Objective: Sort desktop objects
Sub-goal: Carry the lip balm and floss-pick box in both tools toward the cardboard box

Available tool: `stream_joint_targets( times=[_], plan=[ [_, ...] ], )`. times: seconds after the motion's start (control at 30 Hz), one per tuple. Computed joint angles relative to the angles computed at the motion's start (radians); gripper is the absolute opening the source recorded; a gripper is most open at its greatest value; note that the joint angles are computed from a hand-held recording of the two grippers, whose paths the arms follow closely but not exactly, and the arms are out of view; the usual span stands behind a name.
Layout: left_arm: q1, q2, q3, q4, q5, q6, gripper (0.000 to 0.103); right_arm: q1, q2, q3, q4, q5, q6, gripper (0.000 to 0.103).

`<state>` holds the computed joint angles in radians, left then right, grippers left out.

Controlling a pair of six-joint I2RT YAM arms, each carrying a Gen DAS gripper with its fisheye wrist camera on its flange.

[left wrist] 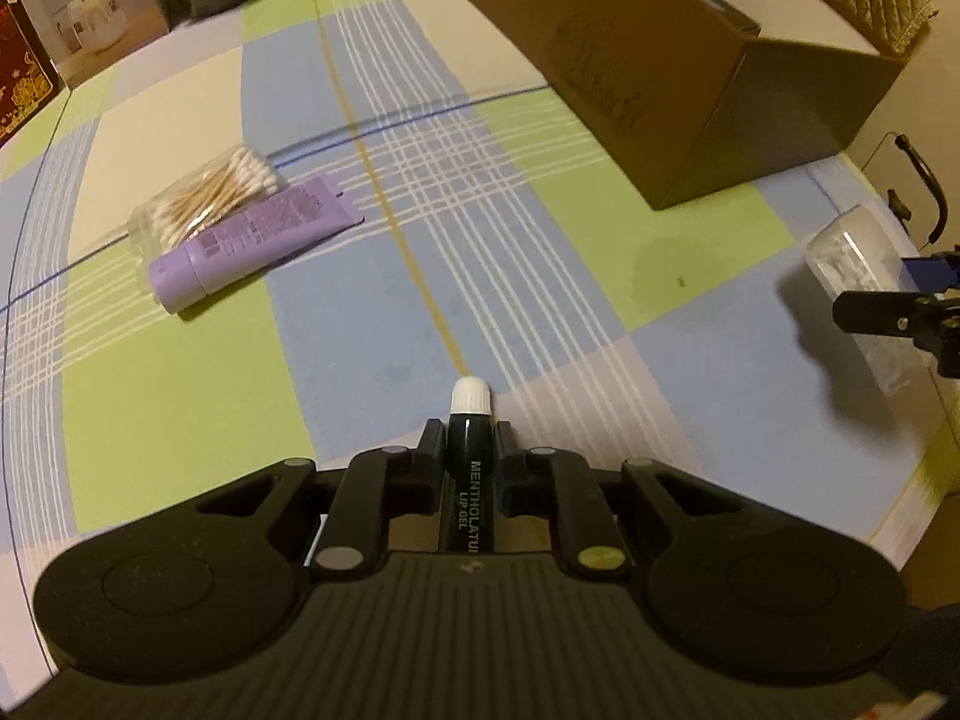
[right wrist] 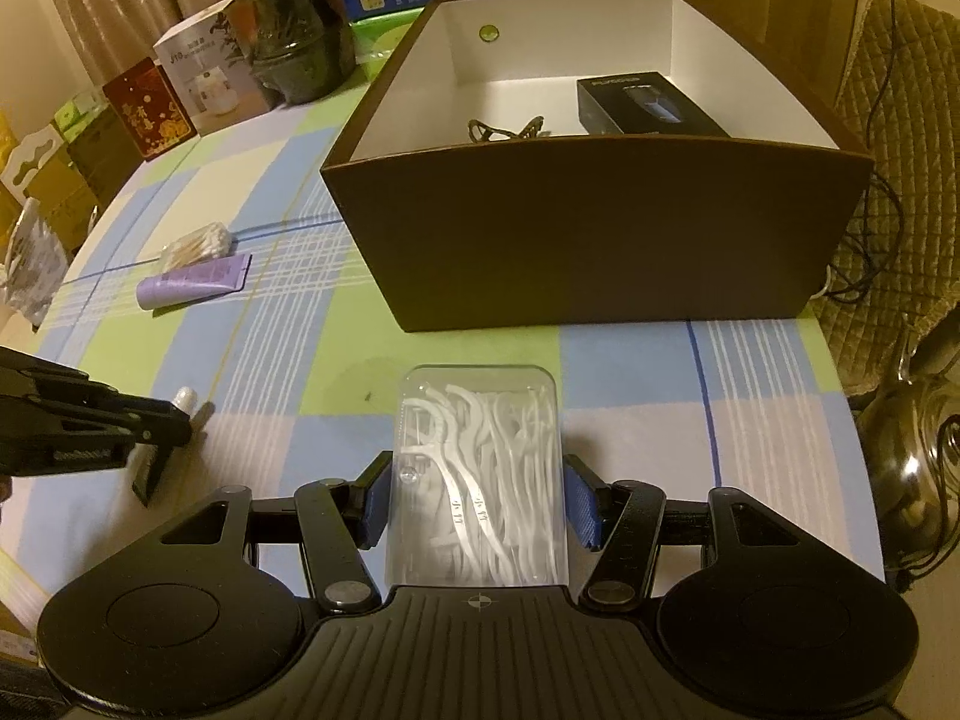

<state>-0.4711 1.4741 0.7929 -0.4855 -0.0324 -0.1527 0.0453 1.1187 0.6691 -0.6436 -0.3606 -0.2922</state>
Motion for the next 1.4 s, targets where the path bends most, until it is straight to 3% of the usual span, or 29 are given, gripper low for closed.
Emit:
stream_joint_targets(
  times=[0.4,0.8,1.1,1.4],
  plan=[
    [-0.008,-0.108,0.035,-0.047,-0.022,-0.01,0.012,-0.014,-0.029,0.011,-0.01,-0.023,-0.005,0.055],
    [-0.057,-0.141,0.135,-0.067,-0.042,-0.014,0.012,-0.078,-0.041,0.112,-0.081,-0.128,-0.072,0.055],
    [-0.112,-0.066,0.282,-0.065,-0.057,-0.016,0.012,-0.15,0.045,0.273,-0.138,-0.228,-0.144,0.055],
    [-0.154,0.11,0.502,-0.047,-0.062,0.0,0.012,-0.146,0.215,0.433,-0.062,-0.246,-0.129,0.055]
  ],
)
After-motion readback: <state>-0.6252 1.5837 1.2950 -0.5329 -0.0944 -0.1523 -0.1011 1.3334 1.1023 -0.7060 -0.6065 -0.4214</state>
